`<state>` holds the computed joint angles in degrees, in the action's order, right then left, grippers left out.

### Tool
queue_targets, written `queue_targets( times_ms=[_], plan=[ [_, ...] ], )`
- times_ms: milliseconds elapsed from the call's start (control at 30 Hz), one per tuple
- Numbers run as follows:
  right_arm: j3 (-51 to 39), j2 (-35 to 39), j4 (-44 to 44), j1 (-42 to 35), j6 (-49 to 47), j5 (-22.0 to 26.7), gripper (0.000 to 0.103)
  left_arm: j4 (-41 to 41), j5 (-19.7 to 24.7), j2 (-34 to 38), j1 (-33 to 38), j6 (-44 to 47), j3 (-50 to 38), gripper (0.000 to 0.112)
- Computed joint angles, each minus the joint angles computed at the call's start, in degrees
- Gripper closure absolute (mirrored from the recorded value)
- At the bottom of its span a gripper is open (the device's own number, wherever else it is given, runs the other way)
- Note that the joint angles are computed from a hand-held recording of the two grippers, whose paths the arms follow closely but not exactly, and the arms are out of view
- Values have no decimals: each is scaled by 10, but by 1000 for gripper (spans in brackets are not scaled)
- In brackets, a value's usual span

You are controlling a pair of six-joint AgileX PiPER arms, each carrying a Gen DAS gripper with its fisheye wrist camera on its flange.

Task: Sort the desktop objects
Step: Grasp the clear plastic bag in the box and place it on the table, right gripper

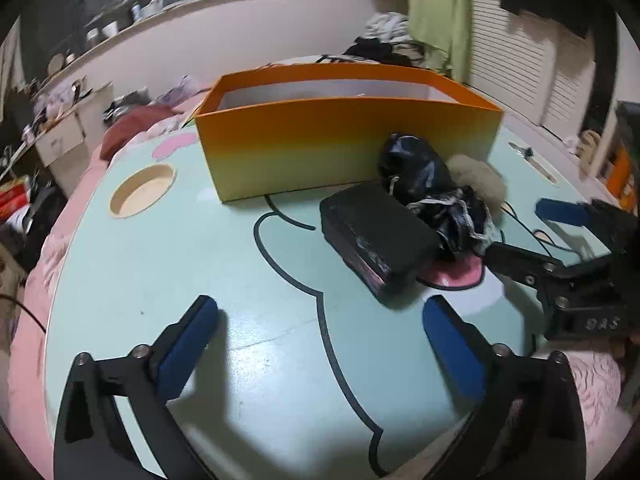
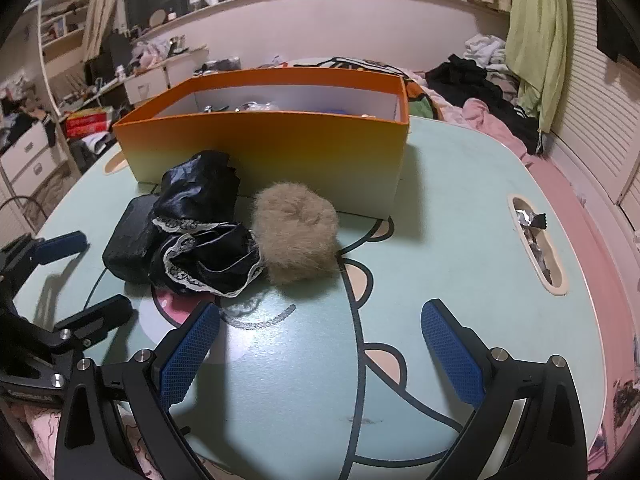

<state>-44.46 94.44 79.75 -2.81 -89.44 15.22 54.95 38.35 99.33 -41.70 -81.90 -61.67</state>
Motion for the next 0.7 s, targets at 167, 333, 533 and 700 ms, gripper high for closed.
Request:
queue_targets(
  times_ms=[167, 333, 533, 700],
  plan=[
    [30, -41, 107, -46, -116, 76, 10, 32, -7, -12, -3, -39, 27, 10],
    [-63, -48, -74, -54, 112, 178, 50, 52, -22, -4, 4, -58, 35, 10],
    [-399, 115, -381, 14, 456, 288, 66, 61, -20, 5, -3, -72, 32, 10],
    [-647, 270, -589, 90, 649, 381, 56, 60, -18, 21, -6, -70, 11, 10]
  ],
)
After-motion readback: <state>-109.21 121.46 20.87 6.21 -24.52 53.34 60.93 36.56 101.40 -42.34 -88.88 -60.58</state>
